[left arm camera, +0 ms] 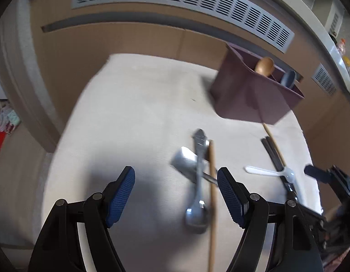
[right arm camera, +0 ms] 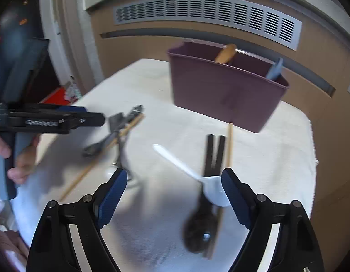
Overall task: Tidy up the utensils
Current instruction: 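Lower the left tool and grasp the smiley-face metal spoon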
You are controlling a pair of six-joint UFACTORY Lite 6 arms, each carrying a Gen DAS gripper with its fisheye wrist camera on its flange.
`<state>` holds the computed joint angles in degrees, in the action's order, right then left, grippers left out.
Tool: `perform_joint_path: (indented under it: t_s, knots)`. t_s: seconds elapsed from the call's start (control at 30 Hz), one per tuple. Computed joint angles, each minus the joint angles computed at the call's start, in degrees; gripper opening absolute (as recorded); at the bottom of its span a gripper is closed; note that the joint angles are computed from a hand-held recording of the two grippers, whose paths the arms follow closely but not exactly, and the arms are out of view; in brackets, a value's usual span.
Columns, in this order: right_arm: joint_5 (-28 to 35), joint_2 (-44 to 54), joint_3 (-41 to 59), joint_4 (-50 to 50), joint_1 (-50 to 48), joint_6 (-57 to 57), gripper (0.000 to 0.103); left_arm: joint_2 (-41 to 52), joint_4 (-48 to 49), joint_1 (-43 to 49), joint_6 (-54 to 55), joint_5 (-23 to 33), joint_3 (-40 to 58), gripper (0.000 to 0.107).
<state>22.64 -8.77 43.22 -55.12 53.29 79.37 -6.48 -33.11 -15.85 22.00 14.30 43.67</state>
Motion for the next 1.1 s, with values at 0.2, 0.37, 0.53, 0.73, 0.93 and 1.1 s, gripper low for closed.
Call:
perform_joint_path:
  t_s: [0.2, 0.37, 0.53, 0.73, 0.93, 1.1]
  knots:
    - [-3.0, 8.5, 5.0, -2.5, 4.0, 5.3, 0.051, -2.5, -8.2, 5.1, 10.4, -0.2, -1.9, 0.075]
    - [-3.3, 14.4, 8.4, -0.8, 2.9, 4.3, 0.046, -3.1, -9.3, 4.0, 15.0, 1.1, -3.0, 0.075]
    - [2.4, 11.8, 6.1, -2.5, 3.3, 6.1, 0.045, -1.3, -14.1, -0.3, 22.4, 3.2, -3.1, 0.075]
    - [2.9, 5.1, -0.2, -0.9, 1.3, 5.4, 0.045, 9.8, -4.5, -4.9, 12.8, 2.9, 7.7, 0.046]
    - [6.1, -1.7, -5.8, -1.6, 2.6, 7.1, 0.046, 24.9, 11.9, -5.5, -4.0, 10.9, 25.9, 0.044]
    - [6.0, -4.3, -8.1, -0.6, 2.1, 6.5, 0.046, 31.8, 15.7, -6.0, -8.1, 13.5, 33.9, 0.038]
